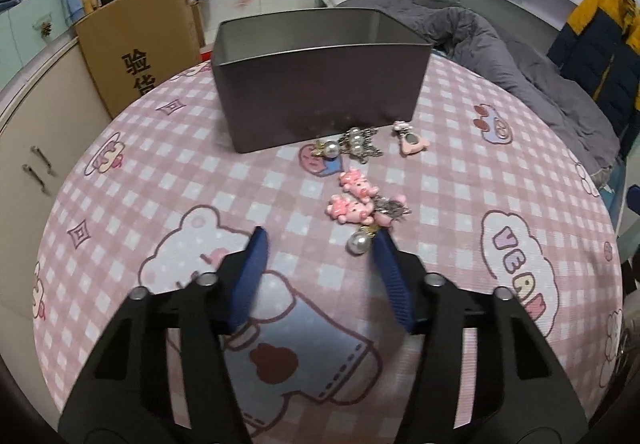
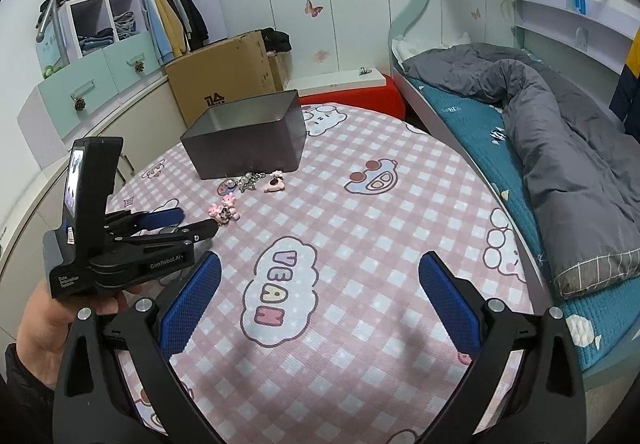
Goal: Organize jewelry
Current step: 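Grasp a small pearl charm with the left tool while the right grasps the pink bear charms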
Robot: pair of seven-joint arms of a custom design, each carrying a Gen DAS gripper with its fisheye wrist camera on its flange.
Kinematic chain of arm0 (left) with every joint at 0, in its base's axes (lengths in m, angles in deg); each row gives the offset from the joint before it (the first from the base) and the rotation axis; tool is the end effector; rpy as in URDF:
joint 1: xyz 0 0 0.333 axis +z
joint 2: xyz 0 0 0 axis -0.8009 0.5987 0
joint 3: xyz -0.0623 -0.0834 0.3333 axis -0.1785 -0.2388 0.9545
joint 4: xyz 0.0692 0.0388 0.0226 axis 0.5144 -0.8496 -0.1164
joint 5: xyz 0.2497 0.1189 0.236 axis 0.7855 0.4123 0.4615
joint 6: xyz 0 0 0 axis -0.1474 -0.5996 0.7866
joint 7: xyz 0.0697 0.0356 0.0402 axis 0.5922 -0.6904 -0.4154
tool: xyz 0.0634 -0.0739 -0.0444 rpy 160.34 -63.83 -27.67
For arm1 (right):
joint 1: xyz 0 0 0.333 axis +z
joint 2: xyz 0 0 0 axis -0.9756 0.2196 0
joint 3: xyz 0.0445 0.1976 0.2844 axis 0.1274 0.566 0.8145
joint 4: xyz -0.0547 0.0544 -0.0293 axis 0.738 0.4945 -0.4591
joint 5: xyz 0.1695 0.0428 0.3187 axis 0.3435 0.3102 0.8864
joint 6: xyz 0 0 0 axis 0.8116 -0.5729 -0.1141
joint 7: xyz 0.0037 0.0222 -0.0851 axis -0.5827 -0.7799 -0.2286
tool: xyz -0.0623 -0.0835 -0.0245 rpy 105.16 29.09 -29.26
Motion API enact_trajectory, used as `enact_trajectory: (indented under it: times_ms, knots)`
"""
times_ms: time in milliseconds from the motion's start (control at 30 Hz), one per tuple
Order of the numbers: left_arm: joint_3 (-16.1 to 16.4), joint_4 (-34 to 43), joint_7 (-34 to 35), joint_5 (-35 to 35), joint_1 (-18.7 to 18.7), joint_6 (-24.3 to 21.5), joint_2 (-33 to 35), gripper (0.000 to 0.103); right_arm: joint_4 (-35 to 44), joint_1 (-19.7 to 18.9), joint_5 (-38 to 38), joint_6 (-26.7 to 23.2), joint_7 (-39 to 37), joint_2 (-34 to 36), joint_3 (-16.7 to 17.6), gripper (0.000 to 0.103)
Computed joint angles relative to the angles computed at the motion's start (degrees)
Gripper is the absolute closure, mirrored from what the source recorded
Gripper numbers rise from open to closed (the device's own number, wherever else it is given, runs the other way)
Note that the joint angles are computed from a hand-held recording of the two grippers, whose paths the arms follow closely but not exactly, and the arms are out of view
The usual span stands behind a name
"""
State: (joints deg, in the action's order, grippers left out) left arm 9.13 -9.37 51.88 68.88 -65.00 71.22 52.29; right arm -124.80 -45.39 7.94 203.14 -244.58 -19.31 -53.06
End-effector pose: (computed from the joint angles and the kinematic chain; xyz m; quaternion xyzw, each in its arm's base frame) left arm 0.6895 -0.2801 0.4291 -0.4574 0.8227 -0.2995 0.1556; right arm 0.5378 0.3574 0.4751 -0.5663 0.7106 -0.2604 0.3265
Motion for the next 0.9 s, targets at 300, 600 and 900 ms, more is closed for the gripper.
enact_trajectory:
  times_ms: [300, 600, 900]
  knots:
    - [-8.4, 1.5, 11.5, -8.9, 6.3, -2.7, 1.3, 0.093, 1.5, 0.4, 2.3, -0.3, -3.4, 1.0, 0.2, 0.008]
    - [-7.9, -7.5, 12.4, -16.1, 9.6, 5.6, -3.8, 0.093, 8.6, -1.1, 13.4, 2.6, -17.9, 7.9, 0.5, 0.008]
    - [-10.1, -10.0, 10.0, -18.2, 12.9, 10.6, -4.5, 0.093, 27.9, -3.5, 29.6, -4.1, -44.4, 21.9, 3.9, 0.046]
